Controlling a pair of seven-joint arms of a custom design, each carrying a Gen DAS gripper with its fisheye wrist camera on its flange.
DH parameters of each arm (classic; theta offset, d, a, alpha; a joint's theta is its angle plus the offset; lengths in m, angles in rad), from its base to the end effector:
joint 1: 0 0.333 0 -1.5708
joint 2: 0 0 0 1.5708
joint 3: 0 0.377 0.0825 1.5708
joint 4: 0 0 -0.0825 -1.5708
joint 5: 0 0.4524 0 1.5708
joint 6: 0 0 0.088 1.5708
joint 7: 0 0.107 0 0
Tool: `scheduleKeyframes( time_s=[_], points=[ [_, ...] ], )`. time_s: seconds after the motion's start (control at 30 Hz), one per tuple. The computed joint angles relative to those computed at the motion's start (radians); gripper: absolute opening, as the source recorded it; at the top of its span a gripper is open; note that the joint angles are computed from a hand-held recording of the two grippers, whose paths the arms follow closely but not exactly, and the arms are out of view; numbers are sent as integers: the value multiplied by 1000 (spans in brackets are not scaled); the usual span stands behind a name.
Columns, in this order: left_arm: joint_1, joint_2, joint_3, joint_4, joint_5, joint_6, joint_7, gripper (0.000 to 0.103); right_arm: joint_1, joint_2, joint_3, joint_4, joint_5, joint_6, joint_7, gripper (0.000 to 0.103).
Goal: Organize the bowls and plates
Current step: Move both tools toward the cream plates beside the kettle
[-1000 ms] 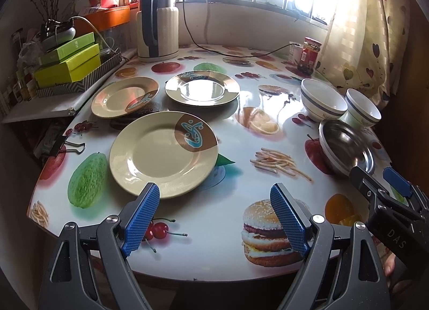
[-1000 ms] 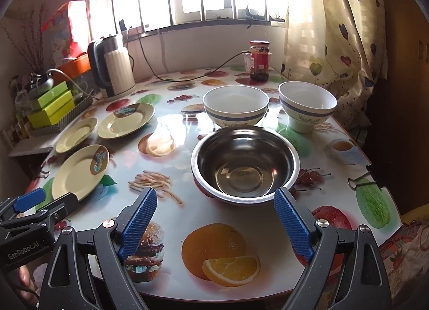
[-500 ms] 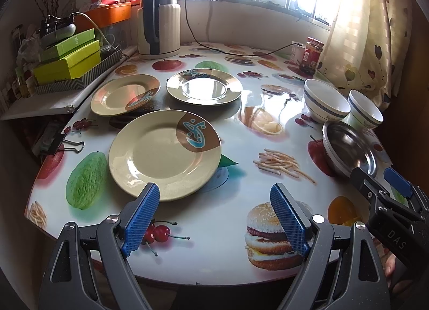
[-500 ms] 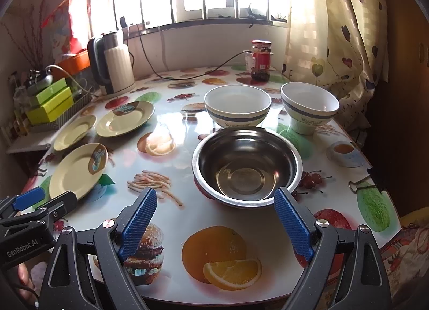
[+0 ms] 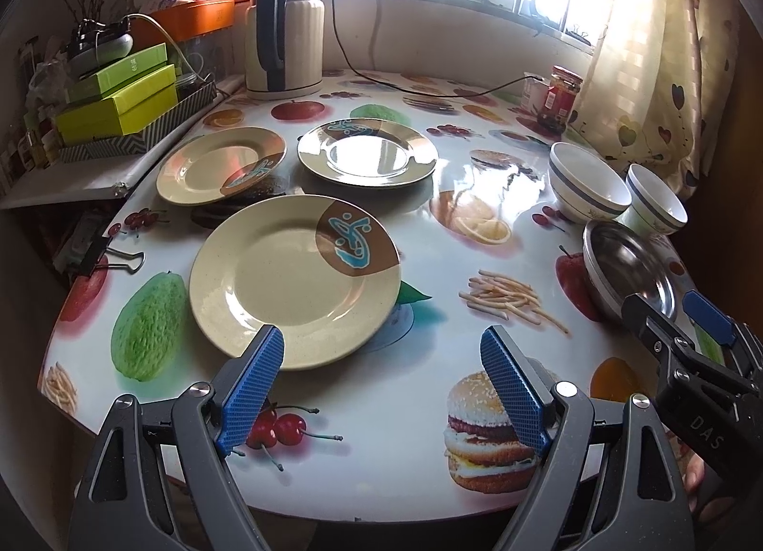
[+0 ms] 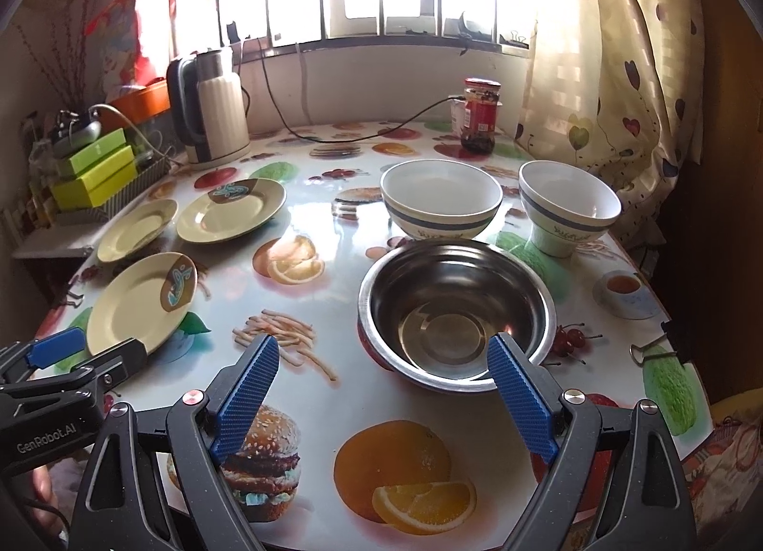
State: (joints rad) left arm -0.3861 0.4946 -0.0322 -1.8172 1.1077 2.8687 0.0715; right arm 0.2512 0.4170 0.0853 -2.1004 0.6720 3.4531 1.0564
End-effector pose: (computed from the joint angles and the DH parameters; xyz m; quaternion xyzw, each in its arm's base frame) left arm 0.6675 -0.3486 0.3149 -0.6884 0.6303 -0.2798 0.2249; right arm 0.6642 0.1508 0.3164 -0.6679 0.6104 -0.2814 0.3195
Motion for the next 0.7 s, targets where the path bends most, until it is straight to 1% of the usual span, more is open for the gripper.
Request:
scheduleKeyframes(
  time_s=[0.03,0.13,0.2,0.23,0.3,0.33,0.37,0.4,0.43,0.47,0.53,0.57,0.63,0.67,0.7],
  points=[
    [2,-1,4,0,3,5,-5,85,-19,2,21,6,-22,-1,7,90],
    [12,-10,15,-5,10,13,-22,85,-142,12,141,23,-159,-15,51,90],
    [27,-17,17,-11,2,19,-28,85,-145,22,148,56,-189,-49,46,90],
    [32,-22,22,-14,3,17,-37,85,-170,32,177,73,-215,-61,47,90],
    [38,-32,36,-21,14,6,-64,85,-190,51,208,113,-235,-85,46,90],
    [47,-35,37,-22,14,-3,-64,85,-218,65,242,133,-249,-95,44,90],
    [61,-38,33,-23,5,-9,-54,85,-217,74,246,157,-249,-118,40,90],
    [75,-41,31,-25,-2,-7,-49,85,-200,82,233,182,-241,-142,32,90],
    [88,-43,33,-28,-4,5,-53,85,-211,94,253,205,-241,-155,17,90],
    [103,-45,33,-30,-12,13,-53,85,-238,110,291,228,-243,-171,-3,90],
    [120,-47,39,-32,-18,17,-54,85,-245,137,316,283,-229,-221,-30,90],
    [124,-48,47,-33,-14,16,-63,82,-254,152,334,311,-222,-247,-45,89],
    [137,-49,55,-32,-10,21,-73,81,-208,180,298,373,-206,-283,-51,85],
    [144,-48,58,-30,-11,19,-75,81,-188,197,282,408,-202,-306,-58,84],
    [151,-45,58,-25,-15,14,-71,80,-150,212,244,446,-200,-333,-49,84]
  ],
)
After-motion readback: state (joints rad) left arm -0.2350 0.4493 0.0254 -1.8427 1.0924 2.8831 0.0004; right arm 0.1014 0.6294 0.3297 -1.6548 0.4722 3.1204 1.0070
